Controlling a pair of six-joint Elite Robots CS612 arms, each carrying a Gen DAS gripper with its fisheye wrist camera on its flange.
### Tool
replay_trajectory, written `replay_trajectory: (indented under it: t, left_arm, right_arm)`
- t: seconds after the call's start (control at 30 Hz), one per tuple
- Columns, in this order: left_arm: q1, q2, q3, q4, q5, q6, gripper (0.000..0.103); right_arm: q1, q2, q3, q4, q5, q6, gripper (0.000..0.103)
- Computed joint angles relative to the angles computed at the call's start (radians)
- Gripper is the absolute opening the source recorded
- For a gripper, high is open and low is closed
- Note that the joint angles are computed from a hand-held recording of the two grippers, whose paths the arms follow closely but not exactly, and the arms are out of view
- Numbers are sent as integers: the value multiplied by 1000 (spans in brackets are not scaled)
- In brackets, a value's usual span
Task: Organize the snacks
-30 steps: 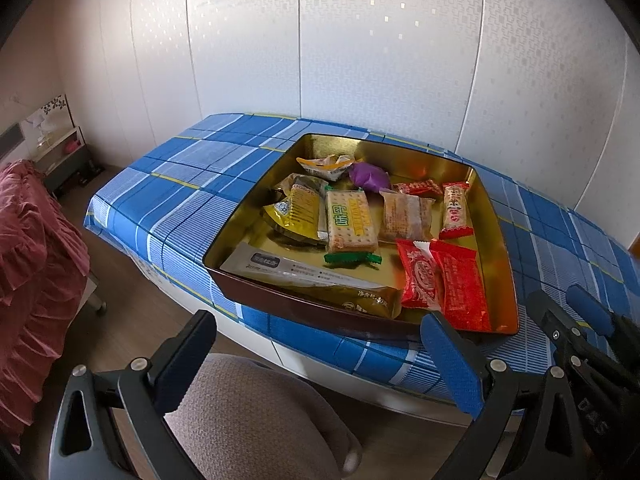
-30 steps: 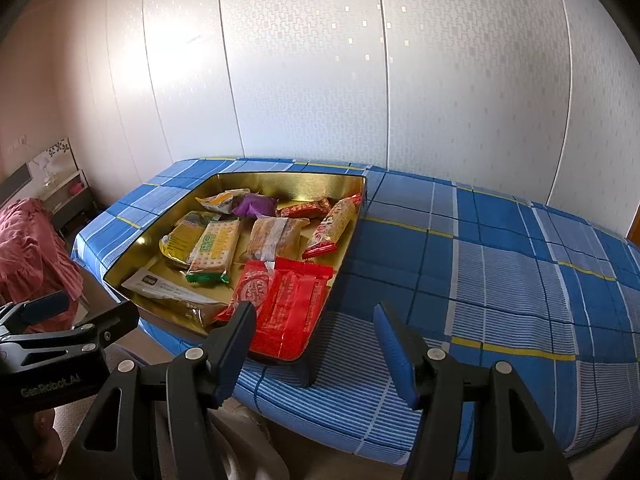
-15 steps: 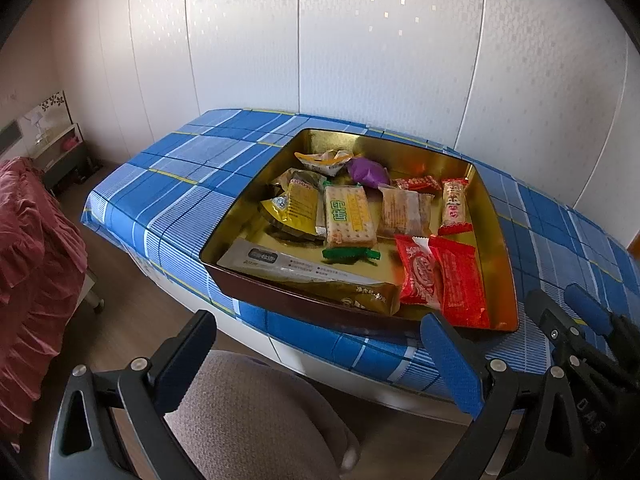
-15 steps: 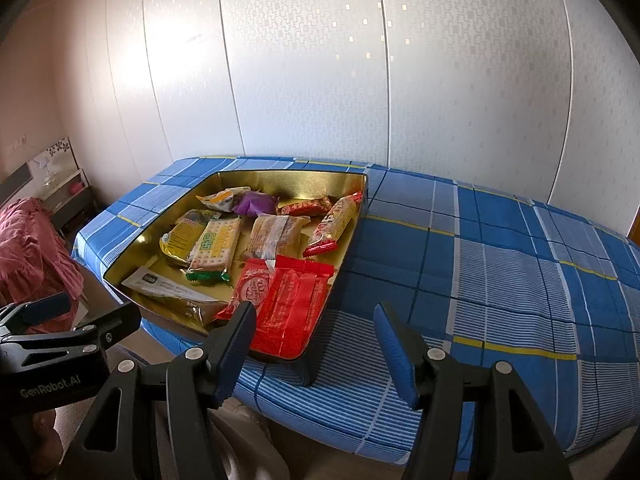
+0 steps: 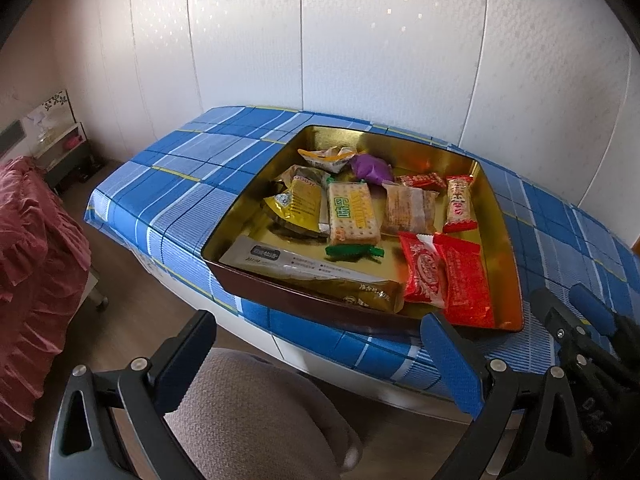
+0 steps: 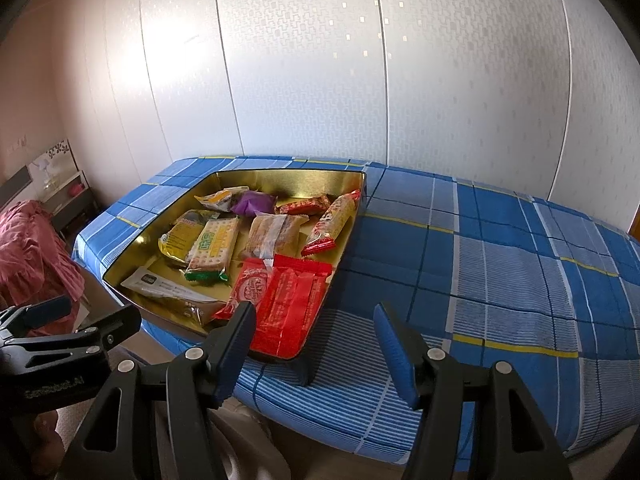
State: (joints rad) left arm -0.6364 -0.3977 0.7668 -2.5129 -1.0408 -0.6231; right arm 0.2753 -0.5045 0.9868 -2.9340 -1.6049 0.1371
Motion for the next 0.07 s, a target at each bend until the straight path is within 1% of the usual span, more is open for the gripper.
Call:
replay_trajectory:
  t: [0.07]
  left_arm:
    - [0, 2, -3, 4, 4, 0, 103]
  right_arm:
    - [-1, 0, 1, -1, 2, 8, 62]
